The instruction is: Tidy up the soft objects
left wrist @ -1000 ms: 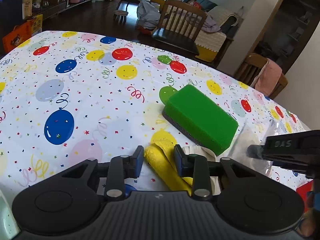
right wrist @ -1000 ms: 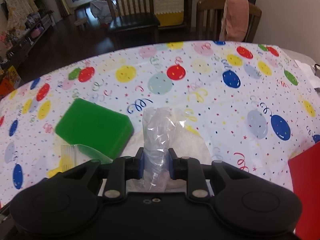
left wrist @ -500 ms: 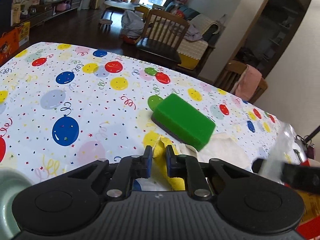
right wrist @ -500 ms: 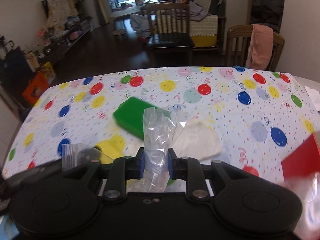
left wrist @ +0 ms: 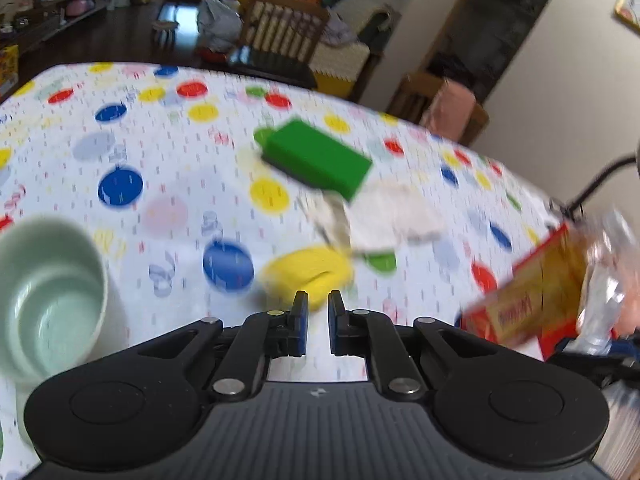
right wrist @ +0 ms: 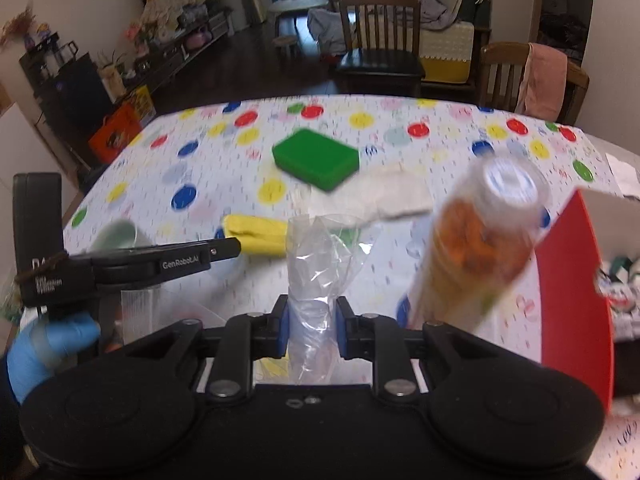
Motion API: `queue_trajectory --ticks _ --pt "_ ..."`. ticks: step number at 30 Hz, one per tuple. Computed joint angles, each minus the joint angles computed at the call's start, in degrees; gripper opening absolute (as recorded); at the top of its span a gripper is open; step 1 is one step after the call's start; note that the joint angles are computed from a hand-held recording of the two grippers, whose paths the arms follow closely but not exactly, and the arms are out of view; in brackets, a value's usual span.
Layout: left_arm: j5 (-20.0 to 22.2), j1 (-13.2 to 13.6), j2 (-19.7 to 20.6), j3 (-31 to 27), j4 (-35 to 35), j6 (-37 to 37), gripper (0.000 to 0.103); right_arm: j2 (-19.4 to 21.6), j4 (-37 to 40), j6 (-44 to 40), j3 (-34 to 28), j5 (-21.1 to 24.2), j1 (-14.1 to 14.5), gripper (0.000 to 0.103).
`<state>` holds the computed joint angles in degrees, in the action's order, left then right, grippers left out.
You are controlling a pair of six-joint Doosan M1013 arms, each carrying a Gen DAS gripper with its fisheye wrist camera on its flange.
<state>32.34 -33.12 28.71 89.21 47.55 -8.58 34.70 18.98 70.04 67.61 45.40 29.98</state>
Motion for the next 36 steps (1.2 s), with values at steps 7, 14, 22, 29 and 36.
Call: queue_trajectory --ticks 7,14,22,29,36 --pt "-0.9 -0.5 -0.4 0.2 -7.3 13.5 0.01 -2.1 0.9 0.5 3.7 0.1 -1.3 0.021" --pt "1.4 0.6 0.8 -3.6 -13.5 27.3 0.03 -3.1 2.8 0.9 5.5 -0.7 -2.0 0.021" --pt "3.0 2.7 3.4 -7.3 -24.8 41.1 0.079 -3.7 4.0 0.8 6.8 -1.0 -2.8 0.021" --pt "7.8 2.4 5.6 -10.1 -20.6 40.7 0.079 -4.1 3.0 2.2 7.8 -1.3 -3.2 0.021" --pt "10.2 2.2 6.6 -11.2 -18.9 41.9 0.055 -4.2 3.1 2.6 8.1 -1.4 -3.3 0.021"
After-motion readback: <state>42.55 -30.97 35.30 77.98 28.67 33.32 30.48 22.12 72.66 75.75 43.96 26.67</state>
